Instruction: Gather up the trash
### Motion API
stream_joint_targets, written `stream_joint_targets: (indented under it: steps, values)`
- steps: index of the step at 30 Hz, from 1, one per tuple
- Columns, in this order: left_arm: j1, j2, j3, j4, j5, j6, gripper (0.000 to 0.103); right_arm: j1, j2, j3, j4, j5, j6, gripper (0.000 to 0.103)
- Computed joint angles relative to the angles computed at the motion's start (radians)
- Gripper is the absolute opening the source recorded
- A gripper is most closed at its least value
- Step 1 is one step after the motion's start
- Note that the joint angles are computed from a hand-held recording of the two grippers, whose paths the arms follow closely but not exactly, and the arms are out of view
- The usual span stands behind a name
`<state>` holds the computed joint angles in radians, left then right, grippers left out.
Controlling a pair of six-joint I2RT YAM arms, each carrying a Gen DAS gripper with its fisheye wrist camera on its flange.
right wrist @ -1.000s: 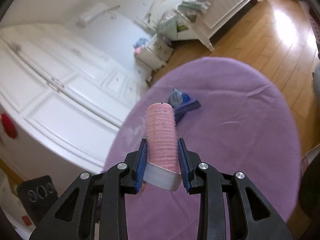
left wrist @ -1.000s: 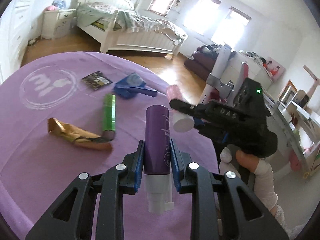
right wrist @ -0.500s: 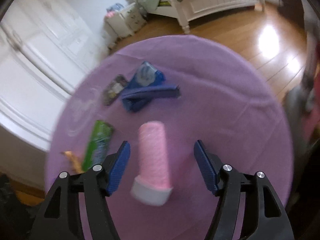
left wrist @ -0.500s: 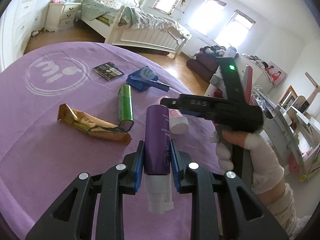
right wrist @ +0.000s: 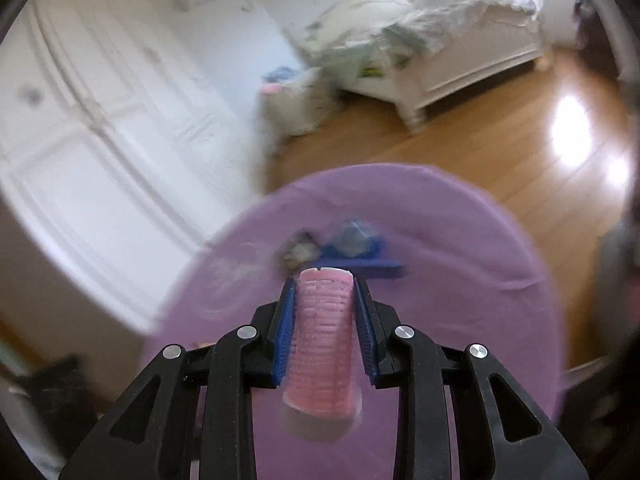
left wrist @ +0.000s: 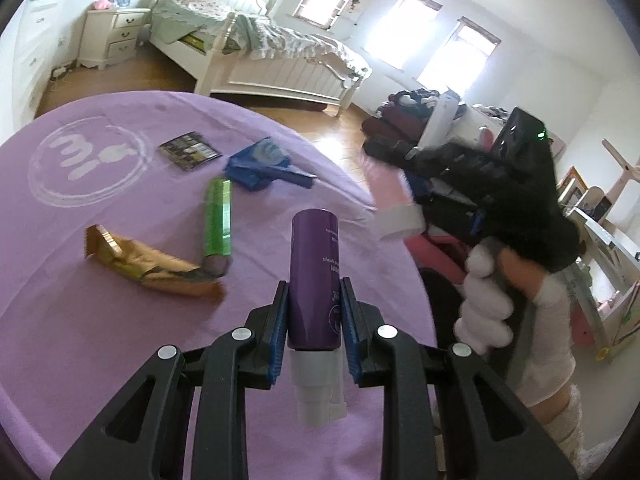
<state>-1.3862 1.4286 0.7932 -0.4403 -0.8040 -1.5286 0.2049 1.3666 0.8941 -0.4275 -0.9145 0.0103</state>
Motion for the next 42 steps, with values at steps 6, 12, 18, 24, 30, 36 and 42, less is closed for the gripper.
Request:
stream_joint_targets:
  steps: [6,12,18,24,30,36,42]
  values:
    - [0.028,0.060,0.092,0.065,0.015,0.144,0.024,-0.017,-0.077,-0.064,-0.001,0.090,-0.050,0.029]
    - [0.065,0.135,0.154,0.083,0.088,0.205,0.024,-0.048,-0.103,-0.118,-0.020,-0.017,-0.058,0.029]
    - [0.067,0.185,0.159,0.053,0.147,0.156,0.025,-0.082,-0.157,-0.159,0.081,-0.103,0.061,0.029]
    - [0.043,0.157,0.150,0.034,0.099,0.127,0.025,-0.175,-0.143,-0.112,0.018,-0.165,0.022,0.029]
    - [0.047,0.156,0.198,0.052,0.071,0.213,0.024,-0.311,-0.185,-0.097,-0.125,-0.182,-0.111,0.029]
    - [0.124,0.251,0.297,0.201,0.169,0.400,0.024,-0.666,-0.048,0.008,-0.502,-0.263,-0.530,0.029]
    - [0.216,0.468,0.508,0.362,0.367,0.601,0.024,-0.966,0.144,0.145,-0.668,-0.218,-0.796,0.029]
